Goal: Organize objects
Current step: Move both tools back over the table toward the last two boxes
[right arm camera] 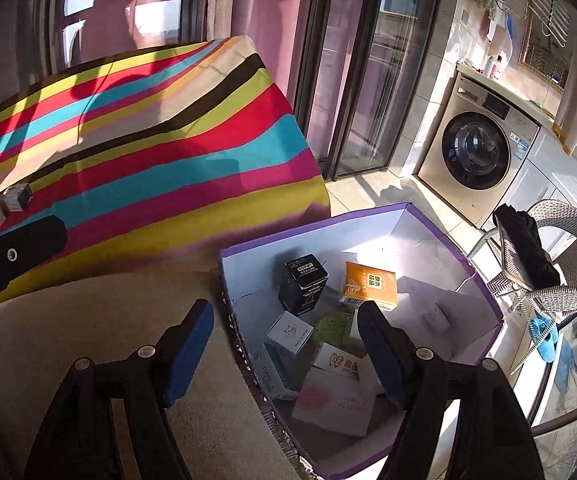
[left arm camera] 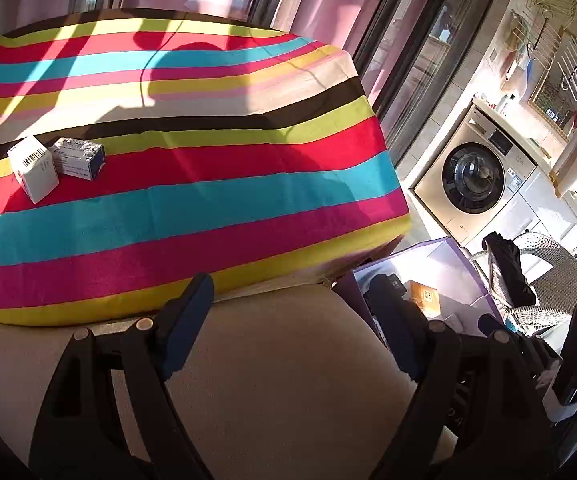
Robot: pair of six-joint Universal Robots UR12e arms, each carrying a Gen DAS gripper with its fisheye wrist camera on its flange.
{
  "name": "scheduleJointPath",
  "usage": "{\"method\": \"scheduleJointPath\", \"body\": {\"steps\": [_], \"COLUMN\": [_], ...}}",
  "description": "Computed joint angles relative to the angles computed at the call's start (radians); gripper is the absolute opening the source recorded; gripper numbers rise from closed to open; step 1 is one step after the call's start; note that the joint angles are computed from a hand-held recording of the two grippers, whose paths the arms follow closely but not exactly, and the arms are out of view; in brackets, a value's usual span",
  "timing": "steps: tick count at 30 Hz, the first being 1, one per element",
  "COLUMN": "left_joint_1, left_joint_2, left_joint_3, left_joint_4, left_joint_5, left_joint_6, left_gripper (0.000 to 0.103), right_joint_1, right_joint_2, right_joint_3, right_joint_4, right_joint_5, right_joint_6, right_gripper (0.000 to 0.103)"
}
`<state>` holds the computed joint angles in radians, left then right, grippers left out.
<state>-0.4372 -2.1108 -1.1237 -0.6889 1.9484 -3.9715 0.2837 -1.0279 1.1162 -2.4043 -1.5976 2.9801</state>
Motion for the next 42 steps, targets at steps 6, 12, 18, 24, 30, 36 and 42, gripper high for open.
{"method": "scheduleJointPath", "body": {"steps": [6,12,18,24,30,36,42], "left_joint_1": [0.010,0.025,0.037,0.051,0.071,0.094,0.122], "left_joint_2": [0.051,0.104,0.153,0.207,0.235,0.214,0.173], "left_joint_3": [-0.077,-0.160,-0.230,-0.304,-0.339,-0.318,-0.260], "left_joint_4": [0.004,0.013,0.011,-0.003,-0.040,-0.050,-0.106], "left_joint_5": [0.056,0.093,0.132,0.167,0.201,0.231,0.262], "left_joint_6": [-0.063,-0.147,-0.220,-0.314,-0.395,-0.414,-0.480], "left_gripper": [0.082,0.088,0.093,0.096,0.096,0.096,0.096], "right_joint_1": [0.011,0.022,0.036,0.058,0.082,0.102,0.113], "right_joint_2": [0.001,0.013,0.029,0.037,0.062,0.093,0.111], "right_joint_3": [-0.003,-0.026,-0.058,-0.076,-0.117,-0.161,-0.182], "right_joint_4": [-0.002,0.018,0.056,0.082,0.100,0.112,0.106], "right_joint_5": [0.011,0.032,0.100,0.155,0.177,0.193,0.182], "right_joint_6": [-0.022,-0.042,-0.084,-0.144,-0.177,-0.193,-0.193], "right_gripper": [0.075,0.077,0.083,0.083,0.083,0.083,0.083]}}
